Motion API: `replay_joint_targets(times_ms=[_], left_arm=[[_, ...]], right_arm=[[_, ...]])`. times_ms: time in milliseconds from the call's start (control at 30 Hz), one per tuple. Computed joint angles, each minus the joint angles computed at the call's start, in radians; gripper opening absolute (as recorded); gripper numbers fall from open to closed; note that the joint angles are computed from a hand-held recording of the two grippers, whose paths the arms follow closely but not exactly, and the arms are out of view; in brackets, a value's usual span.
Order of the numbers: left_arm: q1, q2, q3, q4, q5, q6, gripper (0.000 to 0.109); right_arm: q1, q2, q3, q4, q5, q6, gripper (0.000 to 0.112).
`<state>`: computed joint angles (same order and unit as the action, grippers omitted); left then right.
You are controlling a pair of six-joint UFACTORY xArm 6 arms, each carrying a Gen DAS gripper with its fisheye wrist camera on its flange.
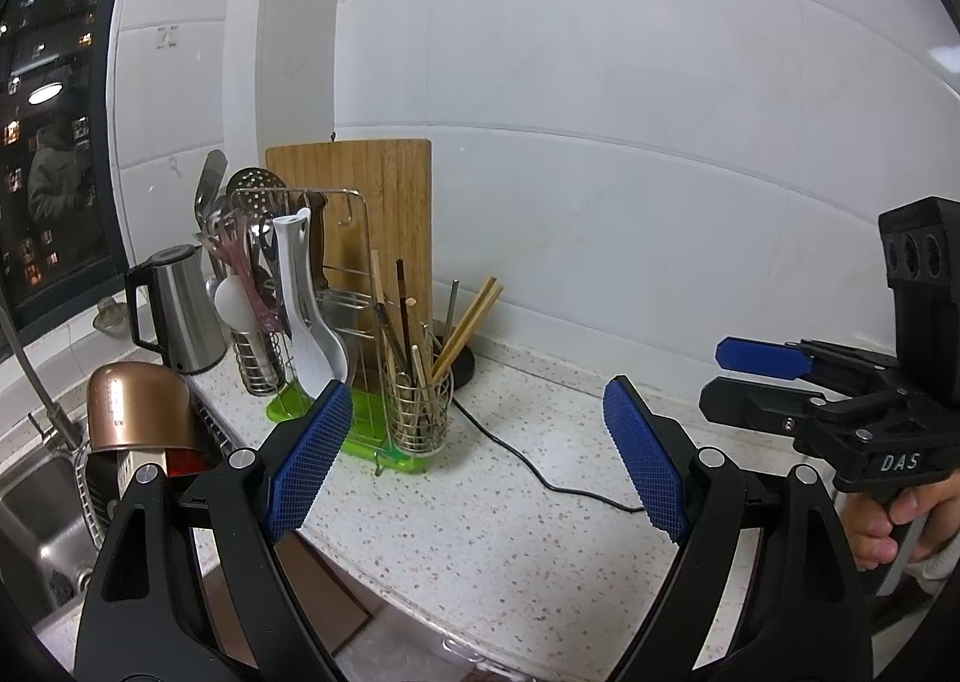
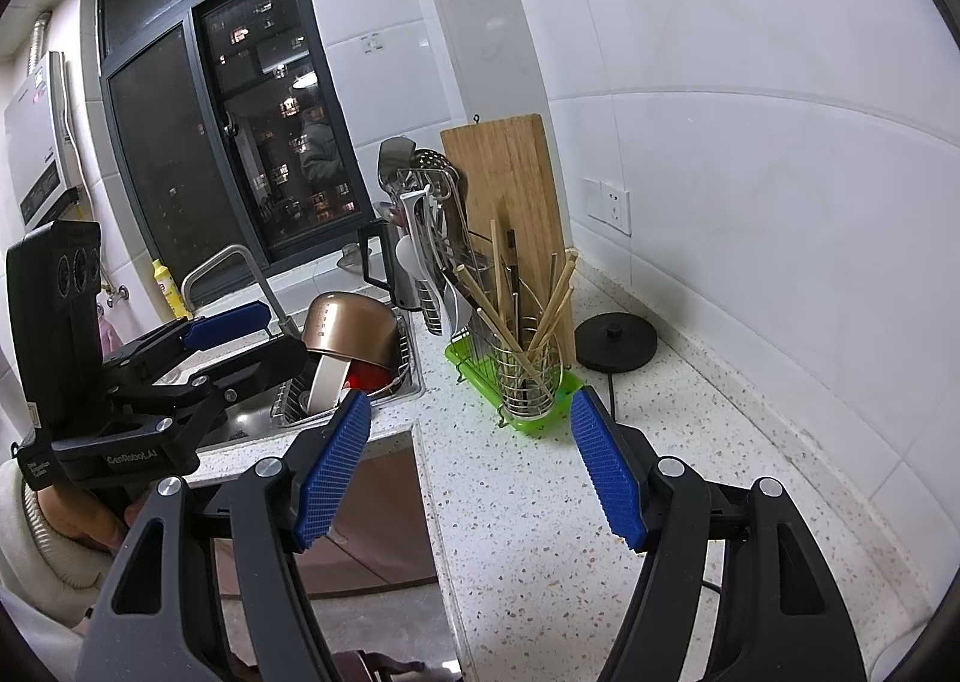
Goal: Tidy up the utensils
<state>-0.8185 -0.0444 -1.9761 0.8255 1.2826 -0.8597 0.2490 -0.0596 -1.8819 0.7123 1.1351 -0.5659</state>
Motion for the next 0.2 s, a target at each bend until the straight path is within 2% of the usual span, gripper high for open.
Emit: replay_joint_targets(times_ms=[200], left_arm=[[0.001,-0.002,0.005,0.006,-0.004,-0.005,0.082]], right_arm=[[-0.003,-0.004,0.01,-0.001,-0.004,-0.002,0.067]])
